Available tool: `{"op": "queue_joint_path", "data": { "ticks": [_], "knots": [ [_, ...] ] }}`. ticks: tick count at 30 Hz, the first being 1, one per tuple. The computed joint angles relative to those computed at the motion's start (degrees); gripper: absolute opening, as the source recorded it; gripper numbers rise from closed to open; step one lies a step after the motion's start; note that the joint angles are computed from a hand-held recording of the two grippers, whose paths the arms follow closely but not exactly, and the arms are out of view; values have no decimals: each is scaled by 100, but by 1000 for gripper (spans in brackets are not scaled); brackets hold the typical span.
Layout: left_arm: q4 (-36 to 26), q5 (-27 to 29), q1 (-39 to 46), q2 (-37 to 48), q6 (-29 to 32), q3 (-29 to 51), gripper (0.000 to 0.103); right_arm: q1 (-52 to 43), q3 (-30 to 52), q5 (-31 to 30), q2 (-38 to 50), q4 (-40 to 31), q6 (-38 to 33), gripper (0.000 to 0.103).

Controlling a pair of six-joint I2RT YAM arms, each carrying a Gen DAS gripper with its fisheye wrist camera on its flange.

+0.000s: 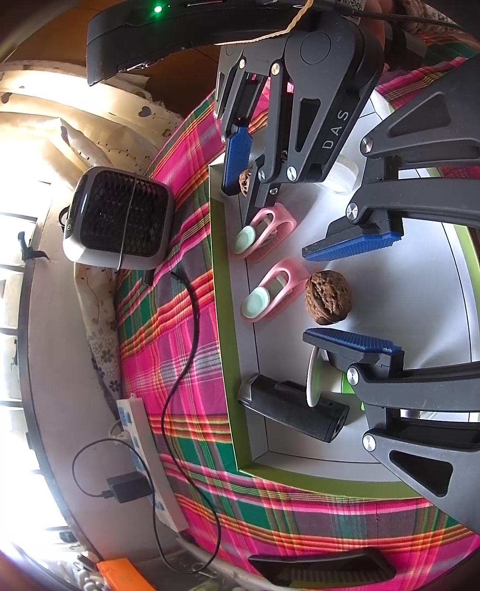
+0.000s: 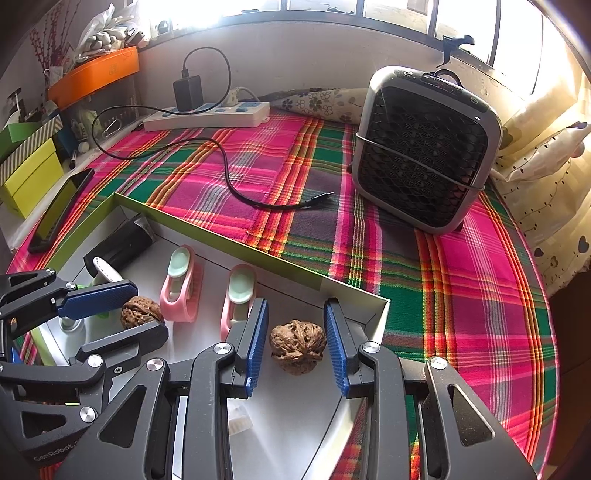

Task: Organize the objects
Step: 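Open the left gripper to release its walnut while the right gripper releases its walnut, then withdraw both grippers from the box toward the black disc and white cable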

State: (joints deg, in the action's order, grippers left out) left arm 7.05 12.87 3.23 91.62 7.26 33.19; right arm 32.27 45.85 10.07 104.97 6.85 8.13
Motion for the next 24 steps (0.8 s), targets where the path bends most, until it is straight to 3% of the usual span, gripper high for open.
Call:
{"op": "queue_joint_path", "data": {
  "ticks": [6,24],
  "knots": [
    [-14,-58,-29,-18,-31,-37,40,32,-2,55,-7,-1,59,43],
    [-91,36,41,-429,-57,-241,42,116,-238,77,-311,48,230,47]
  ]
}}
